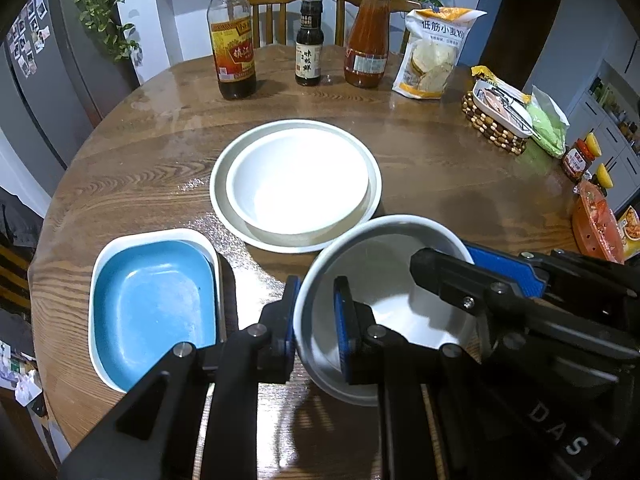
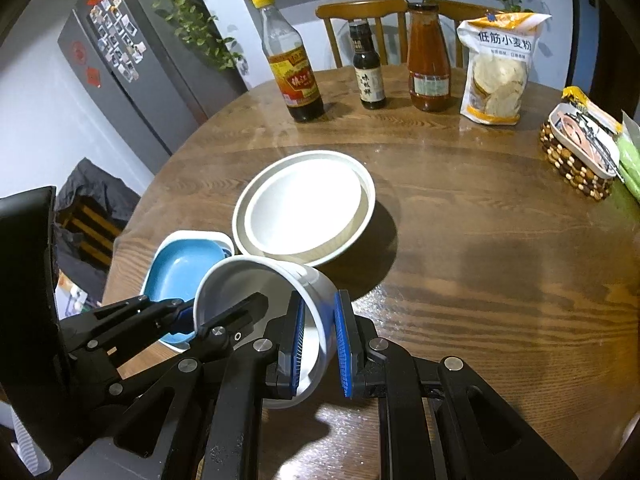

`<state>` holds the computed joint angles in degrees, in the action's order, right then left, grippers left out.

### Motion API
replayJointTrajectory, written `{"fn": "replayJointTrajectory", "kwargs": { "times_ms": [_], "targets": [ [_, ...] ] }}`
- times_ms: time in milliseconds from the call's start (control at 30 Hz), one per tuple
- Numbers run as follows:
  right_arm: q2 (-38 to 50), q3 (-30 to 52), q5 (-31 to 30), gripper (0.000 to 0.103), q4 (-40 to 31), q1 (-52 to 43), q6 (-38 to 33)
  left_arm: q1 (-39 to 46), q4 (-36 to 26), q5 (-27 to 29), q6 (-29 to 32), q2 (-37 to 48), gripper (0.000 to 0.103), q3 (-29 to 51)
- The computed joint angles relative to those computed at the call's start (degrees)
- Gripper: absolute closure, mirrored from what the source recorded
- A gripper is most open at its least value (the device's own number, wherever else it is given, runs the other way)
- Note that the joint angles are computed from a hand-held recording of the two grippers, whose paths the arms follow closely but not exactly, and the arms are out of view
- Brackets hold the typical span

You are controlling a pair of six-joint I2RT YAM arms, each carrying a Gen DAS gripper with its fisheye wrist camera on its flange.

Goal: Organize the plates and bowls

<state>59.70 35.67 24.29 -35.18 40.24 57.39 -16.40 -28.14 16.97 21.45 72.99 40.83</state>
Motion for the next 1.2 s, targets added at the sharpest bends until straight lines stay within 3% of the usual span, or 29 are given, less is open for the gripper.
{"fn": "replayJointTrajectory", "kwargs": {
  "times_ms": [667, 1200],
  "targets": [
    [0.35, 4.06, 2.76, 0.086, -2.61, -0.43, -0.77, 0.89, -0.53, 2.27, 1.7, 0.64, 0.088, 3.93],
    [4.6, 8.27, 0.9, 0.086, -0.05, -5.65, -6.46, 1.32, 0.79, 2.54, 2.19, 6.31, 0.088, 9.7]
  ]
}}
